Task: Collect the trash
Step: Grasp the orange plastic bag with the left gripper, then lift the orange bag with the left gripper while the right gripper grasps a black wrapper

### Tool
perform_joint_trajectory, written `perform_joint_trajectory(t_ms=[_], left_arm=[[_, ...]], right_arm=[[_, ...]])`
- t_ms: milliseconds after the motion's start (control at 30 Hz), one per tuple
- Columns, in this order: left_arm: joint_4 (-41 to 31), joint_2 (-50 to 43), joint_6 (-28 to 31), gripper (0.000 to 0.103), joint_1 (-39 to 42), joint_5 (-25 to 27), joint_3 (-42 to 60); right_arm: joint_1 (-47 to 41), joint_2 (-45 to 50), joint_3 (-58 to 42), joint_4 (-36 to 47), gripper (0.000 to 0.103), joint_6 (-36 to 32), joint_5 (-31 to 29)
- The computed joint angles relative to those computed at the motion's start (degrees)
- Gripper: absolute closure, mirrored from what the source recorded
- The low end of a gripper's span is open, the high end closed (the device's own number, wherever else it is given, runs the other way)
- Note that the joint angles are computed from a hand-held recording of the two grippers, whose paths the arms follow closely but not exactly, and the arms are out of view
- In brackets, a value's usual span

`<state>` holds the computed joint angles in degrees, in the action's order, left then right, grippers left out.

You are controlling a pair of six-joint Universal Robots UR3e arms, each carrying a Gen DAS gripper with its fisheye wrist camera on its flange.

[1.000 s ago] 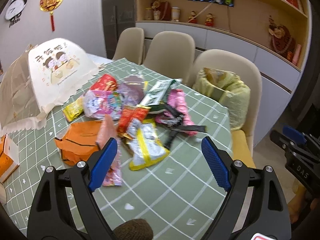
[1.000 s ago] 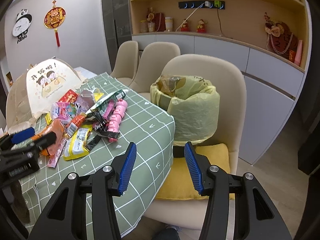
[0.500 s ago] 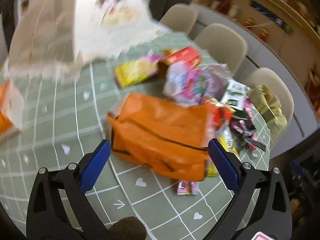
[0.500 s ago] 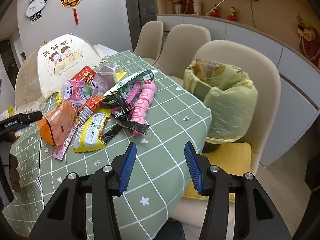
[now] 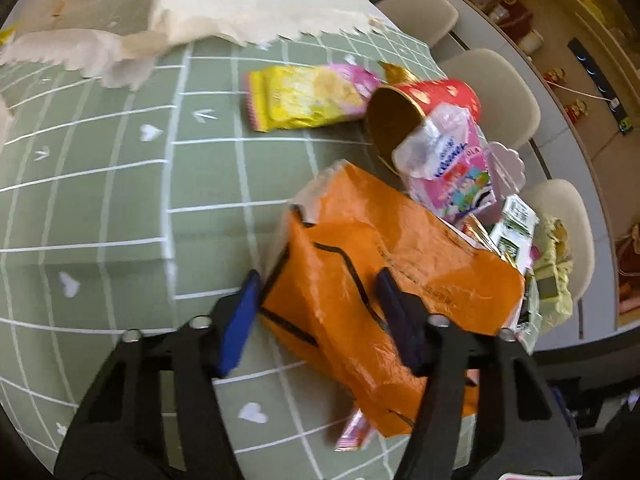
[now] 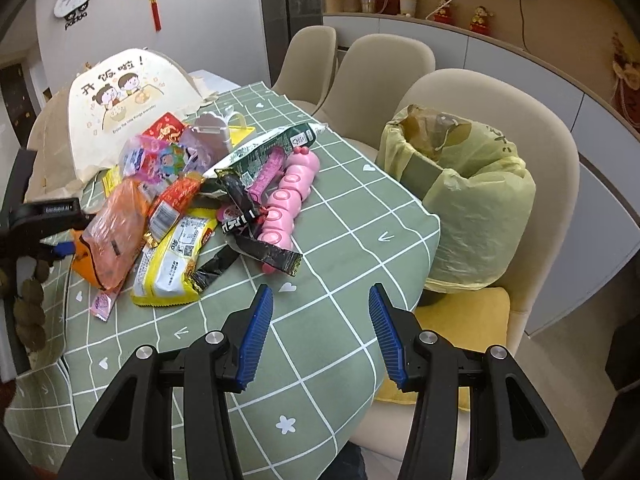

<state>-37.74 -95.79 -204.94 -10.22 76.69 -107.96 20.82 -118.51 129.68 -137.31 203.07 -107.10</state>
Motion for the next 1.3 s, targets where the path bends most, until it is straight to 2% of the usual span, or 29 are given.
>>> perform_joint_trajectory(t_ms=[33,67,200,333,400,567,700,733,767,833,867,1000,1200,1300], left_arm=[[0.3,-0.3,0.4,0.060,-0.2,-0.7,0.5],[0.6,-0.4,0.9,0.069,-0.5,-0.8,1.0],[2.0,1.1,2.7,0.079,-1.5,-0.7,1.6],[2.7,4.7,4.8,0.082,-2.6,1.3,1.4],[2.5,6.4,5.8,0.083,-2.9,2.0,1.2],[1.1,9.9,7.5,0.083,-1.8,1.7,-0.5],[-0.6,12.4,7.6,0.083,-1.4,1.2,-2.4],[-1.3,13.1,7.6,0.083,-1.4,1.2,-2.7],[-2.0,13.9,7.5,0.083,-1.5,1.3,-2.9],[-2.6,14.9,7.2,0.083,-2.1,2.1,-3.0],[-2.9,15.7,7.1,0.083,-2.6,2.7,-3.1],[-3.8,17.2,5.5,0.083,-5.5,5.4,-1.9],[-4.2,15.7,2.2,0.083,-12.4,12.6,4.4],[-2.5,17.0,2.8,0.083,-13.5,13.9,4.4]], right_arm=[[-0.4,0.0,0.1,-0.2,0.056,-0.2,0.5],[-1.0,0.1,0.3,-0.6,0.056,-0.8,1.2],[-2.8,0.7,0.1,-2.1,0.056,-3.4,3.8],[-8.0,1.6,-1.2,-3.6,0.056,-10.6,13.5],[-8.3,5.5,-3.8,-5.2,0.056,-12.7,15.3],[-6.3,17.3,-10.1,-11.9,0.056,-16.3,13.1],[-6.7,25.5,-15.2,-10.8,0.056,-21.5,13.9],[-6.9,26.5,-15.9,-9.8,0.065,-22.8,14.4],[-7.3,27.3,-16.9,-8.0,0.082,-23.8,15.1],[-8.4,25.8,-16.4,-7.4,0.094,-23.9,17.3],[-9.5,23.9,-16.1,-6.5,0.095,-23.5,19.3],[-10.7,17.9,-15.6,-4.1,0.096,-23.5,21.0],[-14.0,14.0,-16.0,0.0,0.096,-24.6,25.4],[-13.3,13.2,-16.0,1.1,0.096,-24.7,23.8]])
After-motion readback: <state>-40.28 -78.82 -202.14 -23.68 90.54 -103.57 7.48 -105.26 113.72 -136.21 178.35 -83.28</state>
